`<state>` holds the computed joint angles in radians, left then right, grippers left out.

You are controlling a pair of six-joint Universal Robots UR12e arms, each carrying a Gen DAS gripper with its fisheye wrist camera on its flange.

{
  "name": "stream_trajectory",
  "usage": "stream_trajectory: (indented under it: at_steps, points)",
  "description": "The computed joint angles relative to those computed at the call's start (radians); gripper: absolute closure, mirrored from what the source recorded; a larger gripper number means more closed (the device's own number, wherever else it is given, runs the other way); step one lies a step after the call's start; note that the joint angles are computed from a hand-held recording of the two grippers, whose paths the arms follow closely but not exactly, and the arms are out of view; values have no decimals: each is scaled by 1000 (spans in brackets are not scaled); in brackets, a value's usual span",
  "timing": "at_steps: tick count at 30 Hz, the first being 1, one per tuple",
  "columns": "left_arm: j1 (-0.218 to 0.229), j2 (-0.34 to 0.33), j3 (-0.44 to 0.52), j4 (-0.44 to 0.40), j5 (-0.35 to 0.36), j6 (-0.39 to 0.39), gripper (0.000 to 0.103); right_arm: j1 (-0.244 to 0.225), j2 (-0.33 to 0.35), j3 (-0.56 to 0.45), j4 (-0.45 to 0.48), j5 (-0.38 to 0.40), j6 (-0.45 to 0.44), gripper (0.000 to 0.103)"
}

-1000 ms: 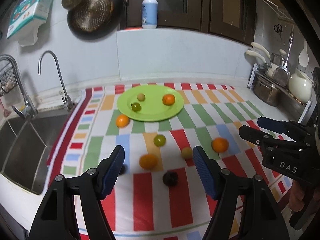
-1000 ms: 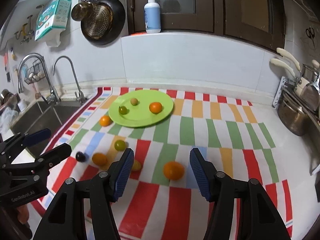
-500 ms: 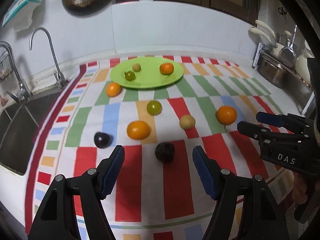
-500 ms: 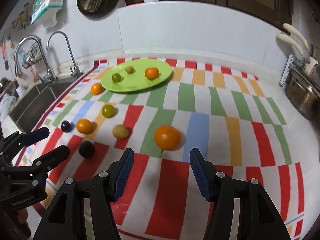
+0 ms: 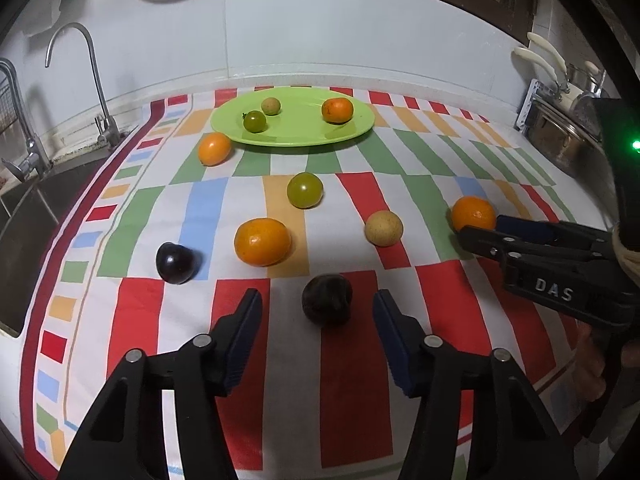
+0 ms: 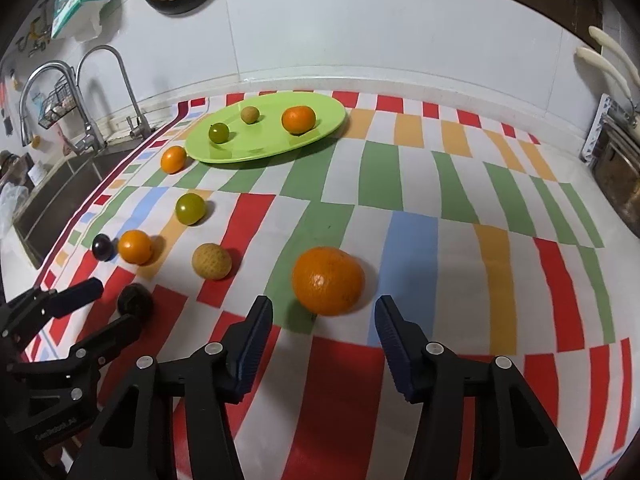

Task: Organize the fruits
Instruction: 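Grasp the dark purple plum with the left gripper while the right grasps another mandarin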

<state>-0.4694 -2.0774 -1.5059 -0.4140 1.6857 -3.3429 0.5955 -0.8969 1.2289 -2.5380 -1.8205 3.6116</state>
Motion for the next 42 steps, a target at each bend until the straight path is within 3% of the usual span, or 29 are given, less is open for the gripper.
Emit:
stream_trajectory:
  at_steps: [4,12,33,42]
  points:
    - [3,-6,6,-1,-9,5,60,-7,12,-13,4,20,29,58]
    - [9,-12,10,-4,-45,17,76,-5,23,-24,2,0,31,61]
    - [21,35,-10,23,-100,50,77,37,-16,0,-79,-26,4,62]
    - [34,45,8,55,-110,114,77,47,-10,-43,-96,-46,-13,62]
